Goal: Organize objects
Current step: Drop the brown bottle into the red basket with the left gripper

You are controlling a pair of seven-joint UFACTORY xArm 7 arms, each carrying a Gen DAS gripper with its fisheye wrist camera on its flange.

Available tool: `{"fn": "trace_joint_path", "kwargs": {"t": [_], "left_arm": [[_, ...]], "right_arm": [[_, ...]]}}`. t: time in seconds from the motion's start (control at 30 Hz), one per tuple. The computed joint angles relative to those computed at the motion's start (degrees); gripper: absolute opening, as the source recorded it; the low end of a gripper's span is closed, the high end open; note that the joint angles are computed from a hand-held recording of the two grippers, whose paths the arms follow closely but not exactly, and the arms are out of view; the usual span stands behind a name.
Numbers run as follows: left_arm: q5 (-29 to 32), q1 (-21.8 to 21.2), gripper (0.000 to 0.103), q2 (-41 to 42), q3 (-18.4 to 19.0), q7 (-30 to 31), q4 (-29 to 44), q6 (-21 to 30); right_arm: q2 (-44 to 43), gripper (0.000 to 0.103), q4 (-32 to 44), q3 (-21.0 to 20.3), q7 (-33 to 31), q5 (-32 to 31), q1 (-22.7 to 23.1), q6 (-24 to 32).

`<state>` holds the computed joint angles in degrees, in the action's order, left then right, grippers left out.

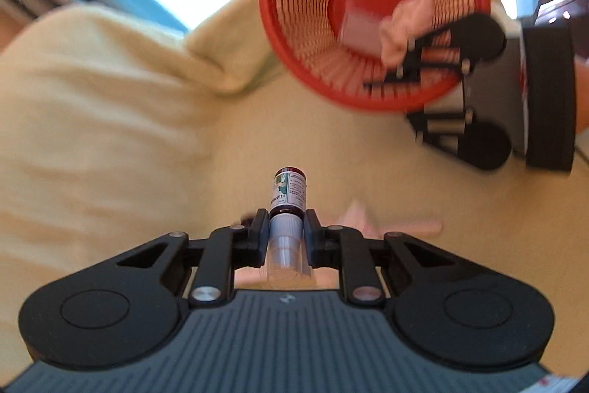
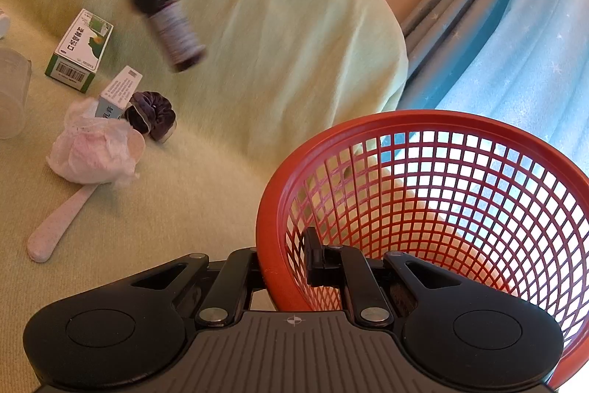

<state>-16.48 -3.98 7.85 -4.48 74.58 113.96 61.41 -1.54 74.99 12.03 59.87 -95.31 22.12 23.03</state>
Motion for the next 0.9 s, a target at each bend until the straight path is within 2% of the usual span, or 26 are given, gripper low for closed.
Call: {"fn": "trace_joint_path", "kwargs": {"t": [0.17, 0.47, 0.53, 0.57, 0.73, 0.9], "left_arm": [[-2.12, -2.38, 0.016, 4.96, -2.46, -0.57, 8.72, 2.77], [-2.59, -7.58, 0.016, 14.13, -5.81, -5.7, 18.24, 0.96], [-3.39, -8.37, 0.021, 15.81, -6.39, -7.93, 19.53, -0.46], [-3.6, -8.68, 0.027, 16.08, -6.54, -8.77, 19.5, -1.55], [-4.69, -7.53, 0.029, 18.27, -6.79, -12.28, 24.27, -0.39], [-2.16, -4.56, 0.029, 16.18, -4.13, -15.48, 22.36, -0.01]], "right_arm": [[0.17, 0.007, 0.22, -0.07, -0.14, 0.33, -0.01, -0.22], [0.48, 0.007, 0.58, -0.11, -0.44, 0.57, 0.1, -0.2], [0.54, 0.007, 0.63, -0.12, -0.48, 0.58, 0.18, -0.11], [0.56, 0.006, 0.66, -0.14, -0.44, 0.58, 0.2, -0.15], [0.78, 0.007, 0.83, -0.23, -0.76, 1.19, 0.28, -0.28], [0.96, 0.007, 1.0, -0.3, -0.57, 1.16, 0.41, -0.17]]}}
